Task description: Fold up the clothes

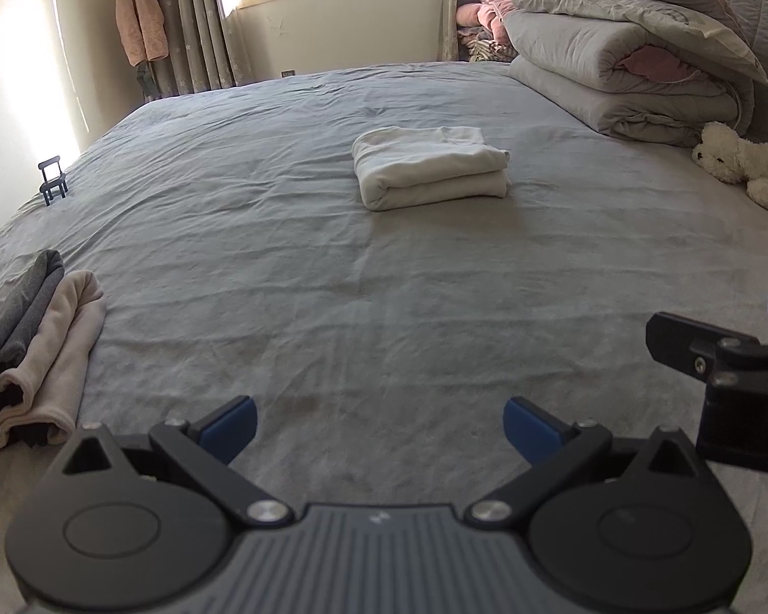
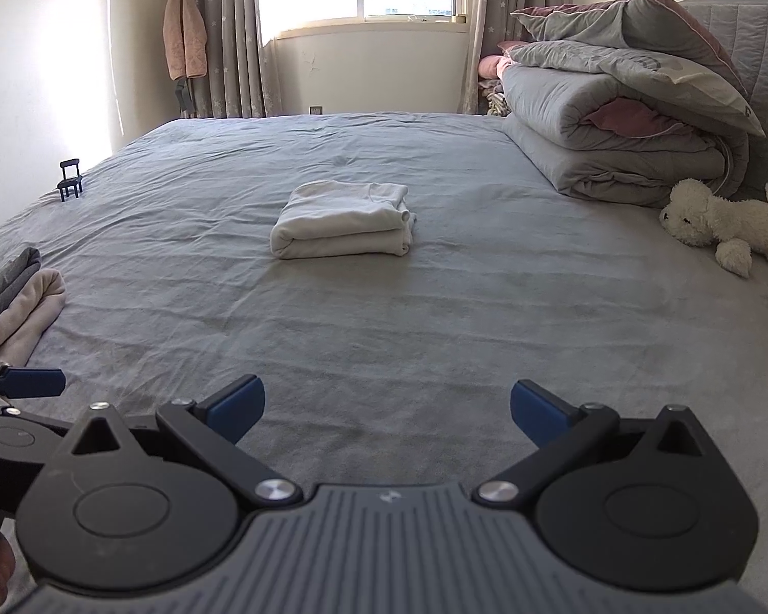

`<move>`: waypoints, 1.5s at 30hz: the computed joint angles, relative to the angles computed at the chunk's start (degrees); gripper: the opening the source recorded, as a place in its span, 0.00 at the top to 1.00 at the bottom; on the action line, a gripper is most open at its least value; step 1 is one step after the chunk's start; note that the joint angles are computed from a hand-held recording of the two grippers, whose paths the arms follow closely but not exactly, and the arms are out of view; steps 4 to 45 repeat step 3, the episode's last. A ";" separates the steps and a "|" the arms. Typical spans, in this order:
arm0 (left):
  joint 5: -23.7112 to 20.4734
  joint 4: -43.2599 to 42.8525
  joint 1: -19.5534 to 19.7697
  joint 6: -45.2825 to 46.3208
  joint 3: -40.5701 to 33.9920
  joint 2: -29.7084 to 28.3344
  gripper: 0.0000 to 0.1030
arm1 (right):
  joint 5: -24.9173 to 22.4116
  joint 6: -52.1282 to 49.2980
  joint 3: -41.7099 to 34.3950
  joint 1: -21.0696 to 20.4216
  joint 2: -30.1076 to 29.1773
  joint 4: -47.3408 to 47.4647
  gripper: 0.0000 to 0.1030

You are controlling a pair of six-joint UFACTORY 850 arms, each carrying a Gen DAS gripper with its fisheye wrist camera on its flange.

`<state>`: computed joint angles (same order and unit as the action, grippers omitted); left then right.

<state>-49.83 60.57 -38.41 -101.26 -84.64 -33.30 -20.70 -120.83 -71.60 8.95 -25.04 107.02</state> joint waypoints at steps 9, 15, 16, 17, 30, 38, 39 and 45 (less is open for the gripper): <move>0.10 -0.12 0.06 0.14 0.02 -0.08 0.00 | 0.13 0.30 -0.09 0.04 -0.17 -0.33 0.00; 0.10 -0.12 0.06 0.14 0.02 -0.08 0.00 | 0.13 0.30 -0.09 0.04 -0.17 -0.33 0.00; 0.10 -0.12 0.06 0.14 0.02 -0.08 0.00 | 0.13 0.30 -0.09 0.04 -0.17 -0.33 0.00; 0.10 -0.12 0.06 0.14 0.02 -0.08 0.00 | 0.13 0.30 -0.09 0.04 -0.17 -0.33 0.00; 0.10 -0.12 0.06 0.14 0.02 -0.08 0.00 | 0.13 0.30 -0.09 0.04 -0.17 -0.33 0.00; 0.10 -0.12 0.06 0.14 0.02 -0.08 0.00 | 0.13 0.30 -0.09 0.04 -0.17 -0.33 0.00; 0.10 -0.12 0.06 0.14 0.02 -0.08 0.00 | 0.13 0.30 -0.09 0.04 -0.17 -0.33 0.00; 0.10 -0.12 0.06 0.14 0.02 -0.08 0.00 | 0.13 0.30 -0.09 0.04 -0.17 -0.33 0.00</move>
